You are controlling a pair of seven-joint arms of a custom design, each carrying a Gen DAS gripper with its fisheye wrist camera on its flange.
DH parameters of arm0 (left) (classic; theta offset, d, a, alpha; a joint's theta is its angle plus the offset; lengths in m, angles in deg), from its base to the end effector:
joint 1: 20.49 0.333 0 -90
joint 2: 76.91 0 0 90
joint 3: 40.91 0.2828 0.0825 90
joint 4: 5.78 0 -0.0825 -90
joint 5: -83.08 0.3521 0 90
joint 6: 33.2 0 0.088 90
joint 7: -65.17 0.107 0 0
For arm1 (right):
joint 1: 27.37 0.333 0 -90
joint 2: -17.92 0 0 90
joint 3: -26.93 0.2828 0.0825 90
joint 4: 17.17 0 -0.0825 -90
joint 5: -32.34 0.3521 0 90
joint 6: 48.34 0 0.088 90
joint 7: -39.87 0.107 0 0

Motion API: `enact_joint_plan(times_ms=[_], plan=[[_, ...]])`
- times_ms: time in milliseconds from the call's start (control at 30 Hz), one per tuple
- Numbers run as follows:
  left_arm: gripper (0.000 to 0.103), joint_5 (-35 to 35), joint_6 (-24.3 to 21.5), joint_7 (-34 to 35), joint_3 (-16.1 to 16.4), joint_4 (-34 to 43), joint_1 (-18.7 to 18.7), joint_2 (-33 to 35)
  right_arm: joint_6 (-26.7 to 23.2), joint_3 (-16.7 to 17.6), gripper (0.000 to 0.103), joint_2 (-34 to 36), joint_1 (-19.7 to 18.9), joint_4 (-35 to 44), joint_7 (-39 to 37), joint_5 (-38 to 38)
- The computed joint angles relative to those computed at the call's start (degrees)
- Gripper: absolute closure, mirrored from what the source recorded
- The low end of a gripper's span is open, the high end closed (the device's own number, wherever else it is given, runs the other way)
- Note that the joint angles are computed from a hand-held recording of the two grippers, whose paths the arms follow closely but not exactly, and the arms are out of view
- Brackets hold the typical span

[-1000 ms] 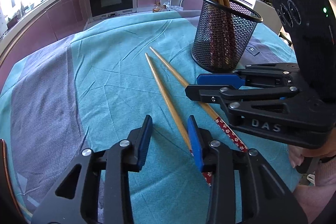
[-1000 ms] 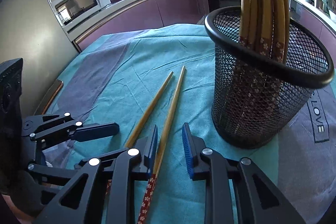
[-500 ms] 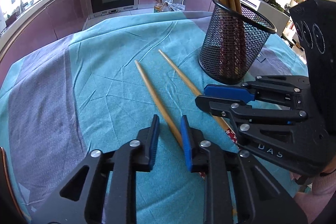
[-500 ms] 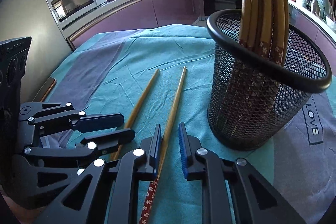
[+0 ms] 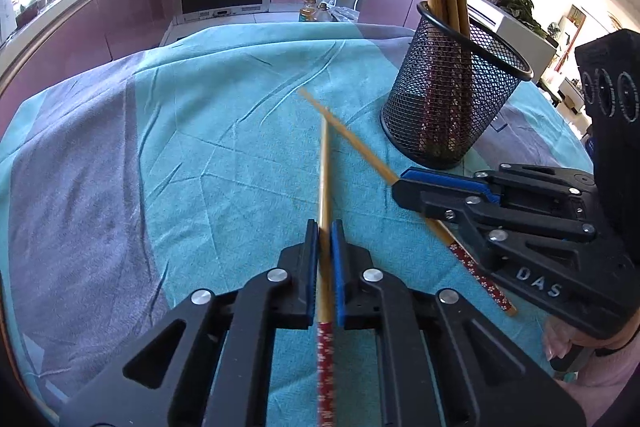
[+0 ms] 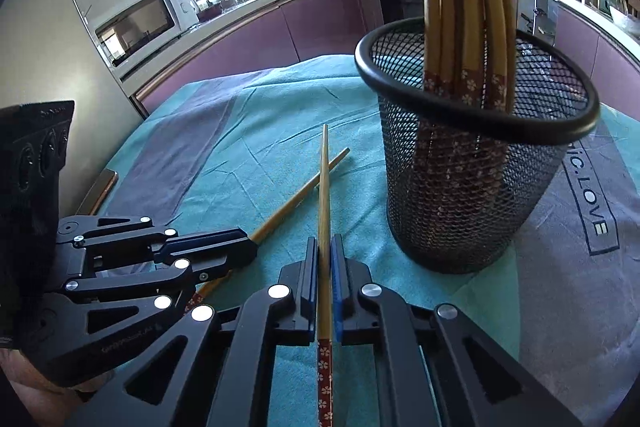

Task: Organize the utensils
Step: 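Lift both chopsticks upright and carry them toward the black mesh cup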

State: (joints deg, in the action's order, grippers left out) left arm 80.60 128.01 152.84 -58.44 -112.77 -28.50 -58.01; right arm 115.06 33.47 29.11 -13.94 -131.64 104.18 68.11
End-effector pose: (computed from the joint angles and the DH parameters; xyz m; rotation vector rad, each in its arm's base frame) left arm 0.5819 -0.2567 0.4063 -1.6311 2.2617 -0.8648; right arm 0.5748 0.1721 0.4172 -1.9106 1.4919 -0.2613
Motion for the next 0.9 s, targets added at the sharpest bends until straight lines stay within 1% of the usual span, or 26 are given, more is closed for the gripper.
enact_joint_plan(times_ms=[100, 233, 467, 600, 733, 900], plan=[[0.096, -0.5, 0.7, 0.0, -0.2, -0.9, 0.2, -0.6, 0.2, 0.8, 0.097, -1.4, -0.9, -1.2, -3.3, 3.5], [0.096, -0.5, 1.7, -0.2, -0.2, -2.2, 0.2, -1.8, -0.3, 1.1, 0.097, -2.8, -1.2, -1.9, -7.6, 8.0], [0.096, -1.8, 3.6, 0.7, -0.6, -4.5, 0.6, -4.3, -0.2, 0.3, 0.098, -6.8, -0.4, -4.7, -15.6, 15.3], [0.096, -4.2, 4.7, 2.6, -1.3, -6.0, 1.2, -6.1, -0.5, -0.5, 0.098, -8.7, 0.5, -5.5, -18.3, 18.0], [0.096, -8.4, 5.7, 6.1, -2.4, -7.4, 1.9, -8.0, -0.1, -1.2, 0.098, -10.0, 1.4, -5.9, -21.5, 21.4], [0.096, -13.8, 6.0, 10.7, -2.7, -8.0, 1.9, -9.7, 0.6, -2.1, 0.097, -11.9, 2.2, -6.9, -25.3, 25.2]])
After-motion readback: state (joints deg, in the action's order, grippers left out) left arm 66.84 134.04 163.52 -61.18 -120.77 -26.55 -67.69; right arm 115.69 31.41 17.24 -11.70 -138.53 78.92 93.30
